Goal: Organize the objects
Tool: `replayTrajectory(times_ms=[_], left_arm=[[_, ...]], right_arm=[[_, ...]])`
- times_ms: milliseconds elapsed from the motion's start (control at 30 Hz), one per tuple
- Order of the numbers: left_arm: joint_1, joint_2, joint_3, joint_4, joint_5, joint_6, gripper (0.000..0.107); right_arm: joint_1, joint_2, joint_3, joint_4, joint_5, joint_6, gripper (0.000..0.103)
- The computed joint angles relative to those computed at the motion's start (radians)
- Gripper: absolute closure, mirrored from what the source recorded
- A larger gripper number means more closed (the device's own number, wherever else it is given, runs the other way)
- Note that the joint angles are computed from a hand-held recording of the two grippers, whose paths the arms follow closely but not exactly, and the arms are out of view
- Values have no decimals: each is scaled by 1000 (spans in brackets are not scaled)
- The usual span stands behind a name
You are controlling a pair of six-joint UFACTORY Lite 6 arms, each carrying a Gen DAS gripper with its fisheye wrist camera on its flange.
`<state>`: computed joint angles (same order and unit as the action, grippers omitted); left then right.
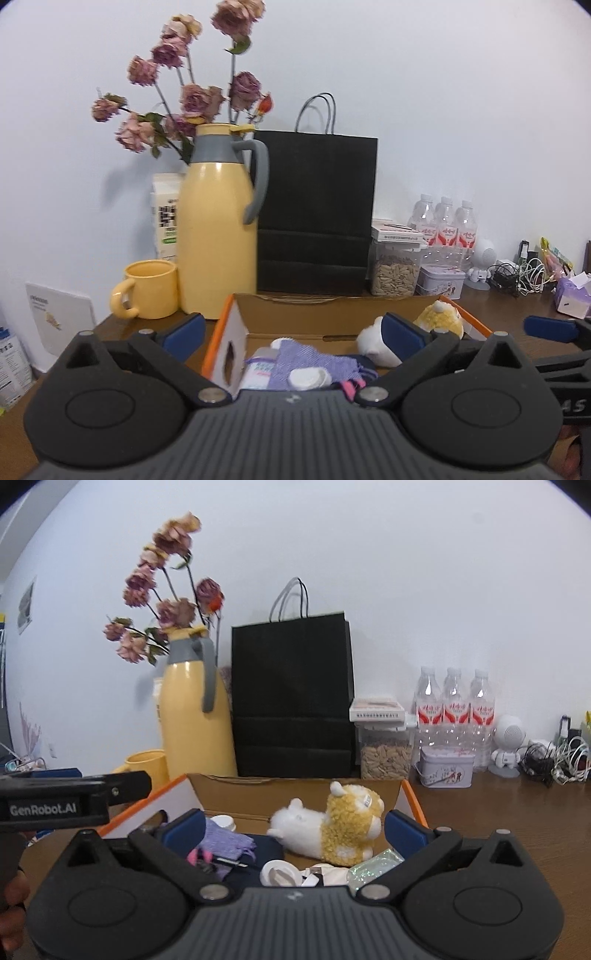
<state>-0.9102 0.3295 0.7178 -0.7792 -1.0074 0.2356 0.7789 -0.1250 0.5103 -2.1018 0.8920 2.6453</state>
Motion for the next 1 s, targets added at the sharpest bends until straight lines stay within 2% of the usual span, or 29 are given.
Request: replayTrajectory(times_ms=[167,367,500,633,800,1000], left_arm=[[-113,-177,-149,-159,-20,85,4],[-342,-396,-314,-431,-69,237,4],[-528,-492,-383,-623,-120,313,4],[-707,-523,-427,-784,-166,322,4],[-848,-459,-451,-910,-152,220,4],[-916,-388,-482,-927,-86,74,4]], right_arm=[[213,-151,-61,262,93,-158,0],[542,-253,-66,592,308,-313,0],[787,-225,-24,764,481,-323,0],[957,-138,44,896,582,-274,0],[1068,-33,99,1012,598,-183,0],[1077,34,100,1073,505,-115,0]])
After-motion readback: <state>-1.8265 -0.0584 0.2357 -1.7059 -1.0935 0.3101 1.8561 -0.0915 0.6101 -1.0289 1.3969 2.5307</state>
